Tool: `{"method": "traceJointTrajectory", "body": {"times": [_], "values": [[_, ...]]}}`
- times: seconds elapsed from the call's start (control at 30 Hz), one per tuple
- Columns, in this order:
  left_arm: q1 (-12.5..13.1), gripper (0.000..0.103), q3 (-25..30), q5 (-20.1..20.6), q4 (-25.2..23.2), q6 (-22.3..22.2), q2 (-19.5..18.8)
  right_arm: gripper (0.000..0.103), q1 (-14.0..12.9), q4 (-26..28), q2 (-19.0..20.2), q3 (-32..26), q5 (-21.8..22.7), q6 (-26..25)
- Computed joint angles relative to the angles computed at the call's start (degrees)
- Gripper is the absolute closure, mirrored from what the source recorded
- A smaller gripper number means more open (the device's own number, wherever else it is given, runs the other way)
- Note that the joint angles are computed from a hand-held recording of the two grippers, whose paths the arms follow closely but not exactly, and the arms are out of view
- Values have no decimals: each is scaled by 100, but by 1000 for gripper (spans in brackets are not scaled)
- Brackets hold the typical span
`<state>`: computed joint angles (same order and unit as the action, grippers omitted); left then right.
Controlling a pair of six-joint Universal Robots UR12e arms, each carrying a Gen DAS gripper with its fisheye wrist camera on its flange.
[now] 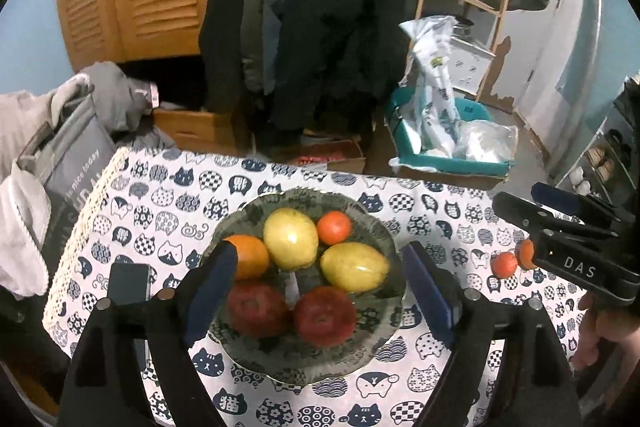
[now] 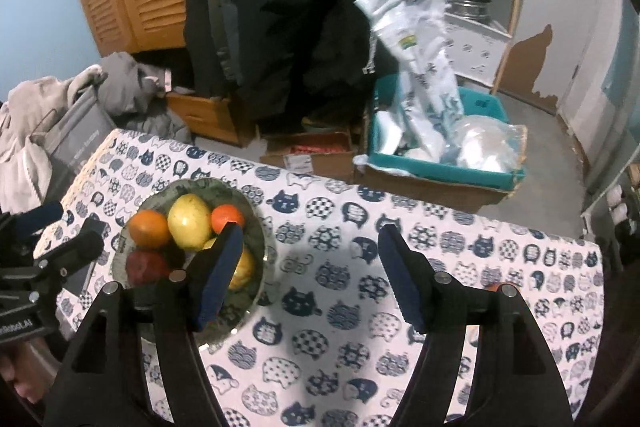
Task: Organize fruits
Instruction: 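Lift both open tools up and away from the bowl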
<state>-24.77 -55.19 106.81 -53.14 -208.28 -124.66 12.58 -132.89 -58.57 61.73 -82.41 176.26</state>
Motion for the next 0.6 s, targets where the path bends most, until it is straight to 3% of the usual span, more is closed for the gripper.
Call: {"method": "traceJointTrajectory", "body": {"times": [0.6], "values": [[-294,11,565,75,-165,132,-267,26,-396,-545,-798,1061,-498,108]]}}
